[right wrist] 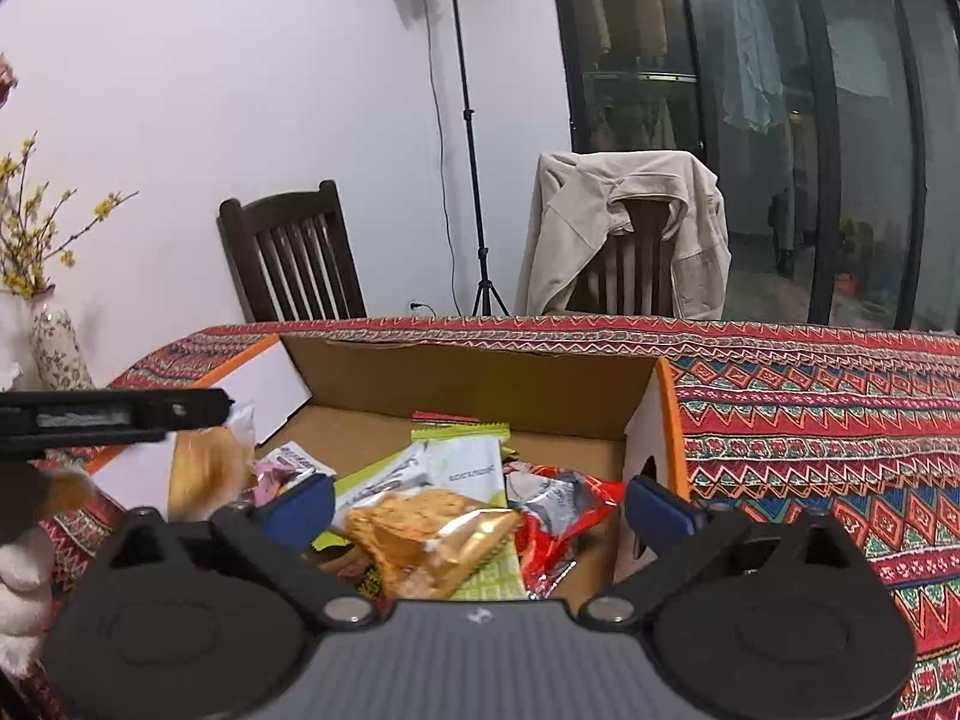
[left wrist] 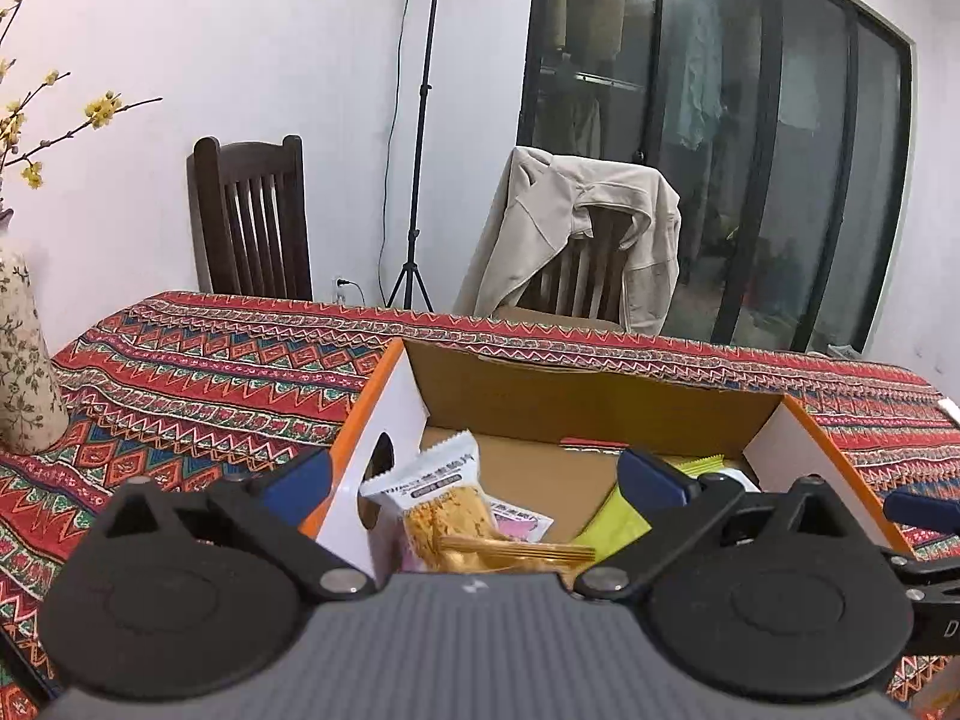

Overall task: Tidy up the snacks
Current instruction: 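Lower both cracker packets into the box and release them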

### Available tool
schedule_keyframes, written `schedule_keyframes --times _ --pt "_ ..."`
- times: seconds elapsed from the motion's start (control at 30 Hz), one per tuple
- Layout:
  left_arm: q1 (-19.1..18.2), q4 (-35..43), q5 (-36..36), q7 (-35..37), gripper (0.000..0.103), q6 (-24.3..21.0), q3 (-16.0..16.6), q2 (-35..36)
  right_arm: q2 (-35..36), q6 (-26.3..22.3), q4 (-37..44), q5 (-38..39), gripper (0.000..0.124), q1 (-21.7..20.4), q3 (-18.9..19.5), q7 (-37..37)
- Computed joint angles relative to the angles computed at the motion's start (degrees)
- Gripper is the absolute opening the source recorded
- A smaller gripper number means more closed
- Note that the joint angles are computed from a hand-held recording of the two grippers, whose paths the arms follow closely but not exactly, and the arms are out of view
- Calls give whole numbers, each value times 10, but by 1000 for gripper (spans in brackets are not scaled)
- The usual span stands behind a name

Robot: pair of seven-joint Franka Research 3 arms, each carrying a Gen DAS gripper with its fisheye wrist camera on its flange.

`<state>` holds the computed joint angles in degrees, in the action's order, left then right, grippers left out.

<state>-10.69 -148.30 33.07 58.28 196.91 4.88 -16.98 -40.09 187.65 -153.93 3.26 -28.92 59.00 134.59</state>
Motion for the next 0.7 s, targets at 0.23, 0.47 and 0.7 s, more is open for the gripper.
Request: schedule_keyframes --times 0.23,0.47,0.7 --pt "-18 2 2 -6 103 -12 18 -3 -4 6 -8 6 103 10 -6 3" --pt "-23 -5 -8 3 103 -25 16 -26 -32 -24 -7 9 103 19 -10 10" --pt "-121 -19 -25 50 103 -73 103 -80 -68 -73 -11 -28 103 65 -48 41"
